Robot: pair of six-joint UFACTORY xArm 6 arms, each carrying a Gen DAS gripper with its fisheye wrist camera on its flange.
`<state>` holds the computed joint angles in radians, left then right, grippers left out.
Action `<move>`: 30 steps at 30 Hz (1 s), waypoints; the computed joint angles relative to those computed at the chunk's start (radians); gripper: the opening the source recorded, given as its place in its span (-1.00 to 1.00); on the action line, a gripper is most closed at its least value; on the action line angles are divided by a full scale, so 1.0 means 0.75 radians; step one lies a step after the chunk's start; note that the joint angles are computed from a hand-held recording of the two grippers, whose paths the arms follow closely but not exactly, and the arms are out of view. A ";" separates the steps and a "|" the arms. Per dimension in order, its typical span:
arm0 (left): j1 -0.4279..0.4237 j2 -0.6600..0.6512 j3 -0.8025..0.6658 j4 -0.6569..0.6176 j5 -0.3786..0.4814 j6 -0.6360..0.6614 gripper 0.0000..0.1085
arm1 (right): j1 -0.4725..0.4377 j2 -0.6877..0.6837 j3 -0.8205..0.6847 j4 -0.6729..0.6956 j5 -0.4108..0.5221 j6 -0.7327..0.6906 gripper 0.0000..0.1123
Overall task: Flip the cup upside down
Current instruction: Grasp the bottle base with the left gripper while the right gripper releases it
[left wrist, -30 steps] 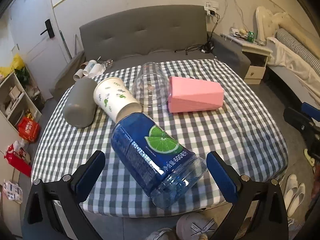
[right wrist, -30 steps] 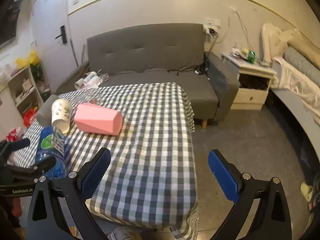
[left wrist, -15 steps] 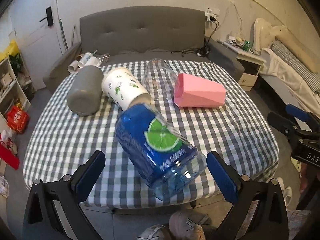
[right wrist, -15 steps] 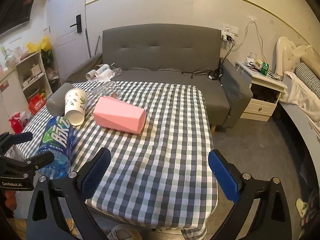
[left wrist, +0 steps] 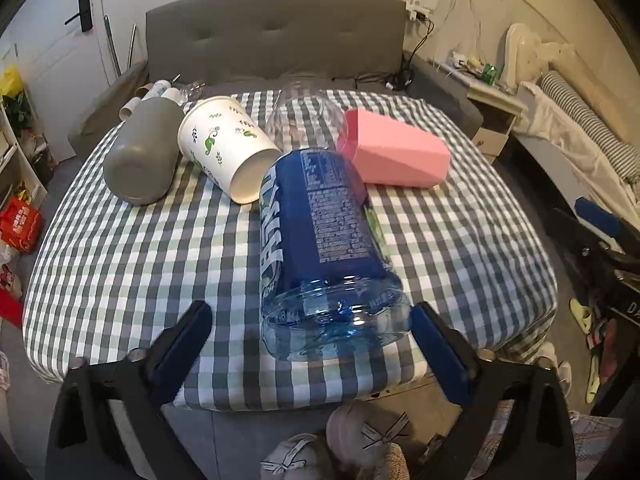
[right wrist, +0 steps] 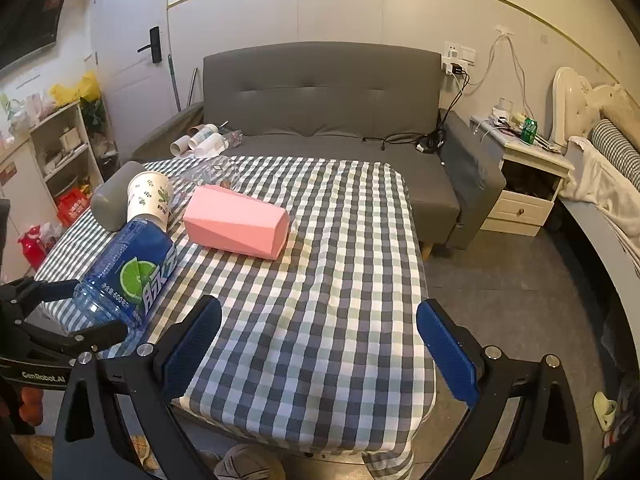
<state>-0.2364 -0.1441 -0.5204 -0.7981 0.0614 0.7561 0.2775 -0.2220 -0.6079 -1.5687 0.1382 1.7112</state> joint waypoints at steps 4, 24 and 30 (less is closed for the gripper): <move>-0.010 -0.010 0.003 -0.014 0.018 0.040 0.38 | 0.002 -0.006 0.003 -0.017 -0.003 0.014 0.76; -0.055 -0.175 0.029 -0.026 -0.026 0.140 0.36 | 0.018 0.001 -0.010 -0.033 0.007 0.037 0.76; -0.065 -0.179 0.013 -0.083 -0.037 0.204 0.36 | 0.014 0.004 -0.012 -0.027 -0.002 0.034 0.76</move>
